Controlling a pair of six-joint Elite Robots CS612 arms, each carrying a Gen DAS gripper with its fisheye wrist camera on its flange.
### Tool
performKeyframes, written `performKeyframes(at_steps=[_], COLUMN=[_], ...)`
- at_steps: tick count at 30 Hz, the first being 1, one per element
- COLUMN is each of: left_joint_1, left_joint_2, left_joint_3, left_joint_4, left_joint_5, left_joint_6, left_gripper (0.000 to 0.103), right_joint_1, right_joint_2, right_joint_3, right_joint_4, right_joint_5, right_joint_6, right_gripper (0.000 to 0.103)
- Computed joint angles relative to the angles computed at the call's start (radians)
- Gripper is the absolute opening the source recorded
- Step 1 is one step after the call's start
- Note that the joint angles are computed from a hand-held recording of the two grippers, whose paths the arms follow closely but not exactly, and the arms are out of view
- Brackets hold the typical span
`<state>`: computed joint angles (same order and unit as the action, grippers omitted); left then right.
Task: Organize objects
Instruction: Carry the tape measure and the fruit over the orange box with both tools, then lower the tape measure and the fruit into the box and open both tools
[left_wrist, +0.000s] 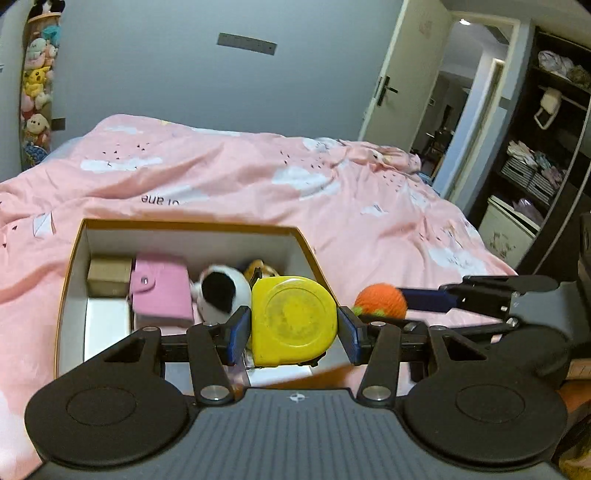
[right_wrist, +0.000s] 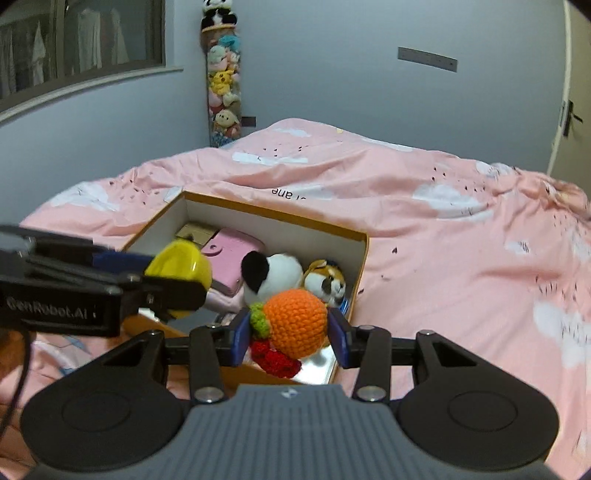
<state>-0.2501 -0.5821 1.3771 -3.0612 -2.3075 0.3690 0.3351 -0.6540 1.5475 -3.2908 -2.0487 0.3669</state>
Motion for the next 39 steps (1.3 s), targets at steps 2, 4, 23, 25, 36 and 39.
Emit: performKeyframes(at_steps=[2, 4, 23, 25, 36, 39], left_joint_1=[-0.007, -0.014, -0.05, -0.052, -0.055, -0.055], left_joint_2=[0.015, 0.027, 0.115, 0.12, 0.135, 0.134], left_joint_3=[-0.029, -0.061, -0.224, -0.235, -0.257, -0.255], left_joint_4=[0.028, 0.099, 0.459, 0.48, 0.504, 0.507], left_joint_5=[0.014, 0.024, 0.09, 0.092, 0.128, 0.137], left_joint_6=[-0.018, -0.02, 0.055, 0.053, 0.033, 0.031], left_gripper=[0.057, 0.057, 0.057, 0.057, 0.057, 0.057], right_joint_1=[-0.015, -0.026, -0.098, -0.097, -0.097, -0.092], right_joint_2=[0.008, 0.015, 0.065, 0.068, 0.065, 0.063], right_joint_3=[-0.022, -0.043, -0.192, -0.201, -0.202, -0.198], right_joint_4=[0.037, 0.086, 0.515, 0.534, 0.538, 0.531], right_joint_5=[0.024, 0.045, 0.264, 0.255, 0.253, 0.238], right_joint_6=[-0.031, -0.058, -0.246, -0.266, -0.303, -0.319], right_gripper=[0.046, 0.046, 0.046, 0.046, 0.047, 0.047])
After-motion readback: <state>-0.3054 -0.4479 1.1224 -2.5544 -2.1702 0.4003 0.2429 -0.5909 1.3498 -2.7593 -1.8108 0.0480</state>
